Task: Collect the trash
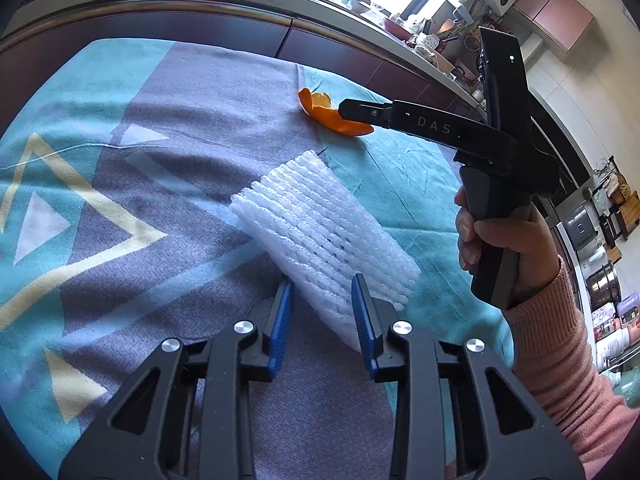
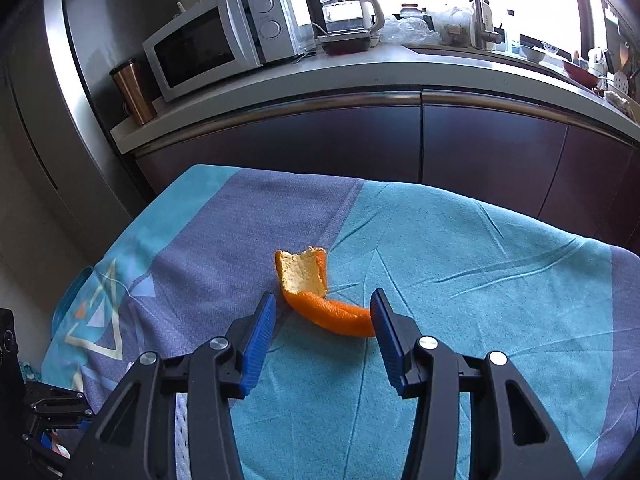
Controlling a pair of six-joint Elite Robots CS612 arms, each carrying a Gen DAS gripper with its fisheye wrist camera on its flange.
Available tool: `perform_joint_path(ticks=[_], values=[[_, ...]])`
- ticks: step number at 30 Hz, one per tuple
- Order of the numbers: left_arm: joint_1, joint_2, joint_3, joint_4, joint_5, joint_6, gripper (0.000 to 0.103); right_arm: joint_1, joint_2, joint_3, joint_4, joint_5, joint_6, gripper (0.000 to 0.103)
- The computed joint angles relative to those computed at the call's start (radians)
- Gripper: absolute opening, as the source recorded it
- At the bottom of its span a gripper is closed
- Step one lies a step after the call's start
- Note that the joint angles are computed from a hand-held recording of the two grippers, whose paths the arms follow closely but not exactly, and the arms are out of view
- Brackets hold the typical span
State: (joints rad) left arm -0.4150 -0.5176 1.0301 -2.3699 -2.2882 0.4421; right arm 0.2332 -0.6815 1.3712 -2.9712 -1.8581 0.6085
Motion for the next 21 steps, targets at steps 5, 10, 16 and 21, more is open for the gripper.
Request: perform_joint_path(ticks=[5, 10, 16, 21], values=[[-0.003, -0.008, 0.021, -0.045, 0.022, -0.001, 0.025, 0.002, 0.006, -0.016, 0.035, -0.009, -0.019, 0.047], [-0.004, -0.013, 0.032, -0.065, 0.028, -0.002, 0.023, 0.003, 0.011, -0.029, 0.058, -0.014, -0.033, 0.047], [-0.002, -0.013, 0.034, -0.072, 0.024, -0.007, 0.019, 0.003, 0.017, -0.035, 0.083, -0.012, -0.024, 0.026], [0.001, -0.022, 0.05, -0.093, 0.024, -0.002, 0.014, 0.003, 0.013, -0.021, 0.057, -0.002, -0.016, 0.018]])
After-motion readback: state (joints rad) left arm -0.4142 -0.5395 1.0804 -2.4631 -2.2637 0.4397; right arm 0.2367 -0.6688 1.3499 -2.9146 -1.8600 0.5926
